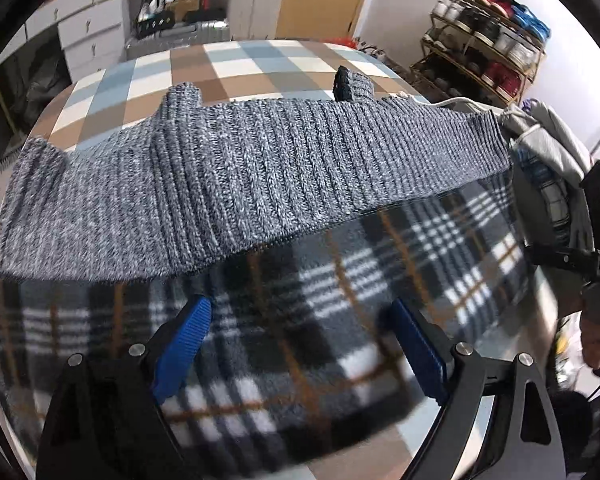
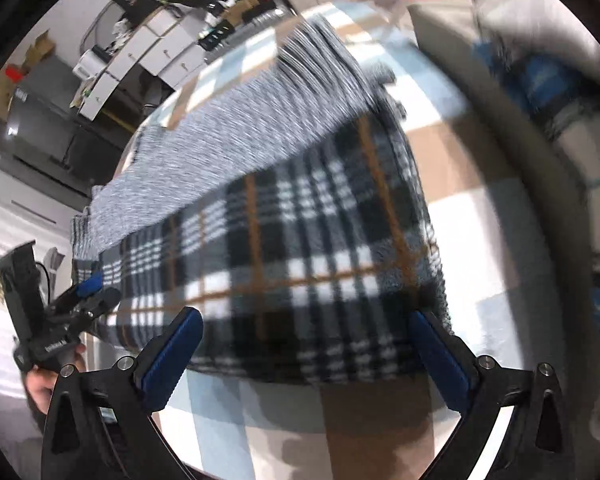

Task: Fold large clothes
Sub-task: 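Grasp the plaid edge of the folded garment with the right tool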

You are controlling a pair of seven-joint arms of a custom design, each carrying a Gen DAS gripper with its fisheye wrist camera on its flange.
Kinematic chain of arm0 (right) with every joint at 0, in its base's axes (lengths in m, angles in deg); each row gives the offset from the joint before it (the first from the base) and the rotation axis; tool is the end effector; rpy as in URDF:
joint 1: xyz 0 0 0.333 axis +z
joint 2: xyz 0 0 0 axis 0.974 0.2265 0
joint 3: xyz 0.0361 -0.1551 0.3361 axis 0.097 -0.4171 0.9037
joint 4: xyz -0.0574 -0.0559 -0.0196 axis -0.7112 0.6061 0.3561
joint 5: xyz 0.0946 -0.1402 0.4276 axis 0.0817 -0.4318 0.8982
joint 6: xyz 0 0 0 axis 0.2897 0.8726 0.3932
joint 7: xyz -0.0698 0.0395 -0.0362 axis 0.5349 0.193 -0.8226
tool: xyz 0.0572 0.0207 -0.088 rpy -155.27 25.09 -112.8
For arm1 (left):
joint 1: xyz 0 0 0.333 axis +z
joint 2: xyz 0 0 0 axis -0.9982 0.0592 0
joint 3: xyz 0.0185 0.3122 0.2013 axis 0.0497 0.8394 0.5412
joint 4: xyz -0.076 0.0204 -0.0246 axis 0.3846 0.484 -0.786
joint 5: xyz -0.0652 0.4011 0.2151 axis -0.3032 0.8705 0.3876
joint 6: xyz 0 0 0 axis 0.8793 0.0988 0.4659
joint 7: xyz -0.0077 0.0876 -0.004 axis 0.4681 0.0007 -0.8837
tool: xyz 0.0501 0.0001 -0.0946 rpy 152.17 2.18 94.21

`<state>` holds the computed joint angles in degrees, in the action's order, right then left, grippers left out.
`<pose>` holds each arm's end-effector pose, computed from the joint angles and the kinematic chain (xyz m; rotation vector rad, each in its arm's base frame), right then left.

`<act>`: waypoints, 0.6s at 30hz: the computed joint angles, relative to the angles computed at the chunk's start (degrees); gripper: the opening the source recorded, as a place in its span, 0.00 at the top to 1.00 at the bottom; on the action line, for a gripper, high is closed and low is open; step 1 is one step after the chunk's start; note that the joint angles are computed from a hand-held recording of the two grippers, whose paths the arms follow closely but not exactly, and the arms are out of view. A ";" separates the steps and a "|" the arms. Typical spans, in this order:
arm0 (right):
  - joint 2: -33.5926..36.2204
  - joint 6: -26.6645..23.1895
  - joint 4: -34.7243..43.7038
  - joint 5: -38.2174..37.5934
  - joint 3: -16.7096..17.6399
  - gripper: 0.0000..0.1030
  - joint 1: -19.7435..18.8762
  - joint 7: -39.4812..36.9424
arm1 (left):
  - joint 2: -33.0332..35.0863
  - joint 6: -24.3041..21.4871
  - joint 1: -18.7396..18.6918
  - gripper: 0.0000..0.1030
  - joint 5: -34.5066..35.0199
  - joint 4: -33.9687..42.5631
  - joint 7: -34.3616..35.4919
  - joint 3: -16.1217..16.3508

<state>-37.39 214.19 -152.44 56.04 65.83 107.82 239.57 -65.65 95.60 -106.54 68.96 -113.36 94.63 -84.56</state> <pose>0.3603 0.3185 0.3680 -1.5203 2.0535 -0.0023 0.4675 -0.3188 0.4510 -1.5767 2.4763 -0.7937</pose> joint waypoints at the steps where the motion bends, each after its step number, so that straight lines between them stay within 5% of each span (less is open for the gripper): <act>1: -0.04 -0.01 0.17 -2.48 0.36 0.00 -0.80 1.94 | 0.10 0.74 0.03 0.14 0.52 -0.20 0.34 -0.09; 3: 0.10 -3.65 1.73 -5.18 4.38 0.00 -4.26 4.85 | 0.11 0.26 -0.21 0.14 -0.57 -0.06 1.60 0.35; 7: -0.69 -11.06 4.43 -11.21 6.34 0.00 -4.49 8.96 | -4.80 -2.58 1.66 0.14 -4.96 -1.70 2.66 0.72; 8: -1.27 -9.91 4.06 -12.92 6.77 0.00 -4.85 10.98 | -7.43 -1.98 5.38 0.14 -1.84 -3.41 -1.30 -2.02; 10: -3.87 -6.80 2.14 -16.46 8.55 0.00 -6.17 16.23 | -11.97 -0.82 7.71 0.14 8.32 -7.16 -11.02 -1.60; 14: -6.73 -0.76 -0.69 -20.70 12.05 0.00 -8.75 24.31 | -12.28 -3.73 5.59 0.14 2.62 -9.15 -6.26 4.73; 18: -6.62 15.44 -4.66 -19.81 19.77 0.00 -16.75 28.15 | -9.29 -3.20 2.69 0.14 -7.21 -8.23 2.20 8.01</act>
